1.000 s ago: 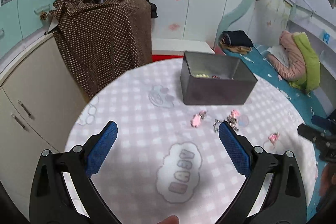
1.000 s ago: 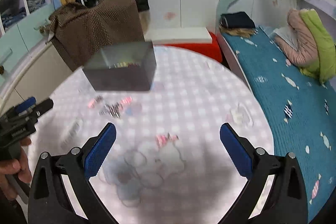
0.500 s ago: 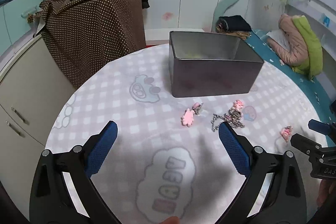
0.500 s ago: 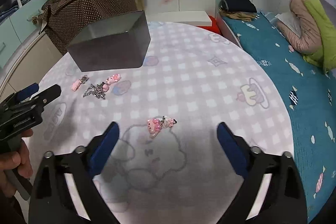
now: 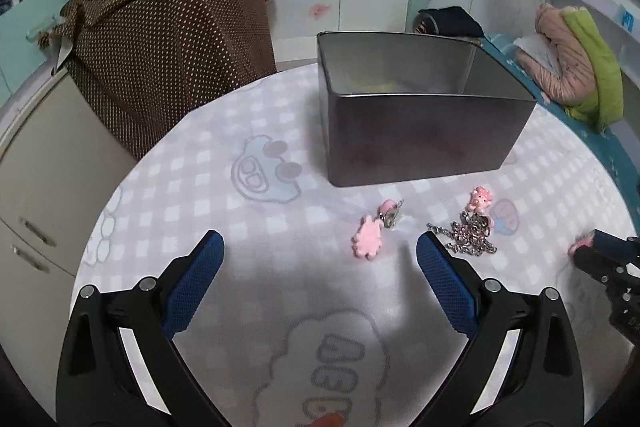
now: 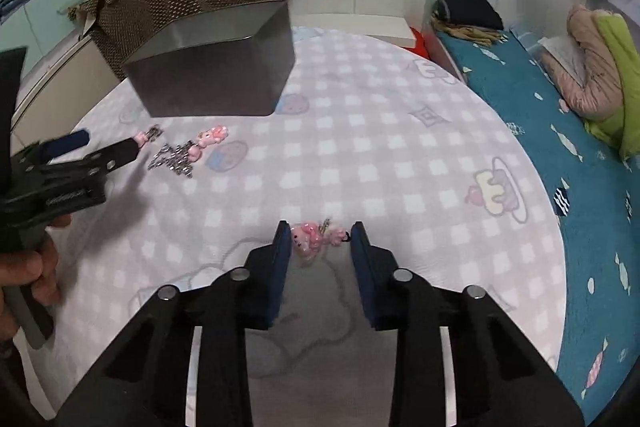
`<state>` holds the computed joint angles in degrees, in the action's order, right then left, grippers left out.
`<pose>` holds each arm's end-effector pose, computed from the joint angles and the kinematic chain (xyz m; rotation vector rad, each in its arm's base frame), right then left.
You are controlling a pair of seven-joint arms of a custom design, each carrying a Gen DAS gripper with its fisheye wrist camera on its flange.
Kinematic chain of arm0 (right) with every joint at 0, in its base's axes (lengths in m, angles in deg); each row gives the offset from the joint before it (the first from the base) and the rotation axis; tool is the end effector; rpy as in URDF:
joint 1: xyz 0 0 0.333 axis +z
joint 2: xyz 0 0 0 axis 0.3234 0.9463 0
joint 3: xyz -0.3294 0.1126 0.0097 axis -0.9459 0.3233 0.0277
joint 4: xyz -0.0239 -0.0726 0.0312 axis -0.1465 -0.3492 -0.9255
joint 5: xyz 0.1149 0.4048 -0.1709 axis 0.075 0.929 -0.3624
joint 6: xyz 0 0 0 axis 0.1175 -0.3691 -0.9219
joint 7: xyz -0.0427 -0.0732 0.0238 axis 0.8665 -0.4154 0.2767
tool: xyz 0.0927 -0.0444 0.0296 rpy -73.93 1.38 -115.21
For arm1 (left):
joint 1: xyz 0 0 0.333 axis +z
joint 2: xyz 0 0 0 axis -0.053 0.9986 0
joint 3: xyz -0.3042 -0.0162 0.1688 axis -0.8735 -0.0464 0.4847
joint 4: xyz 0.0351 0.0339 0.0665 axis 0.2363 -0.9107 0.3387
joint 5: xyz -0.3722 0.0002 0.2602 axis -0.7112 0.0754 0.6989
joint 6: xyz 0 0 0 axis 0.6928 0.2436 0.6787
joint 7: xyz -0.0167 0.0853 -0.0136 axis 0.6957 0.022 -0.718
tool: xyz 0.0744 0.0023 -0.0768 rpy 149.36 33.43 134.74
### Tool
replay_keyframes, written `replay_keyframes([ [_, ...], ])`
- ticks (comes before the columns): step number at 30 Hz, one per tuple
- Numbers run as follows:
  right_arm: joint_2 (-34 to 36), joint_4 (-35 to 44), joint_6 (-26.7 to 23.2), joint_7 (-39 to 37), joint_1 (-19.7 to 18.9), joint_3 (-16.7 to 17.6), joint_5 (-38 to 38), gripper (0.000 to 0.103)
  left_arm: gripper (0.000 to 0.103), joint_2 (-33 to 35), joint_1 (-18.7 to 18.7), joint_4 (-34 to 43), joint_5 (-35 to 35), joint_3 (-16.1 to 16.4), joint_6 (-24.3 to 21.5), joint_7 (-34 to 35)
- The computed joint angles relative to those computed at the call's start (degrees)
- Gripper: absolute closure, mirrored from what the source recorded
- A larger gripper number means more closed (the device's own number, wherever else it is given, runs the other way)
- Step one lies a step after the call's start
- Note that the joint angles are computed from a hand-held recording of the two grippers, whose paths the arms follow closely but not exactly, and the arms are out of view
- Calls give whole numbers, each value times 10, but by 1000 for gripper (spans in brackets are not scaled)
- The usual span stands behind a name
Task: Organize jewelry
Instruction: 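Grasp a pink pig charm with the right gripper while the left grasps another pink charm, then carry both pink charms over the tin box with both grippers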
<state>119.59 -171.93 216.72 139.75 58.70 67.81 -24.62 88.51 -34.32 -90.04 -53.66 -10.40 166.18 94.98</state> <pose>0.5909 0.5153 0.3312 -1.8944 1.7826 -0.5205 0.6836 -0.2850 0.3167 -1.6114 2.0143 -0.6771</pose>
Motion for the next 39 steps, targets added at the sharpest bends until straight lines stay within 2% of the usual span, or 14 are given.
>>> replay_keyframes([
  [1,0,0,-4,-5,0,1,0,95,6,4,6,7,-3,-8,-9,10],
  [2,0,1,-3,-7,0,2,1,96,6,8,16,14,-10,-21,-18,24],
  [9,0,-2,11,-3,-6,4,11,96,6,30,57,50,-43,-66,-46,81],
  [11,-1,-4,15,5,-5,0,13,78,7,30,71,50,-62,-81,-47,98],
  [12,-3,-6,21,13,-4,-4,9,61,8,29,81,49,-75,-92,-45,110],
  [13,-5,-10,27,22,-2,-9,3,51,15,29,100,46,-96,-113,-40,133],
  [14,-7,-12,31,30,1,-14,-4,51,23,28,108,43,-110,-122,-34,147],
  [15,-7,-11,38,33,-1,-15,-7,51,29,26,104,39,-113,-118,-26,155],
  [17,-5,-6,40,29,-5,-13,-7,51,50,24,107,38,-129,-123,-23,179],
  [20,7,11,33,-1,-13,-1,6,51,70,21,114,35,-155,-135,-23,215],
  [23,21,28,23,-24,-14,3,20,61,86,17,125,31,-186,-151,-23,245],
  [25,29,39,14,-28,-8,-2,24,77,86,12,137,24,-209,-165,-21,266],
  [28,34,49,-1,-28,4,-12,10,88,87,0,149,3,-240,-178,-11,290],
  [39,12,13,52,-5,4,-22,-6,88,87,-42,147,-45,-293,-179,16,321],
])
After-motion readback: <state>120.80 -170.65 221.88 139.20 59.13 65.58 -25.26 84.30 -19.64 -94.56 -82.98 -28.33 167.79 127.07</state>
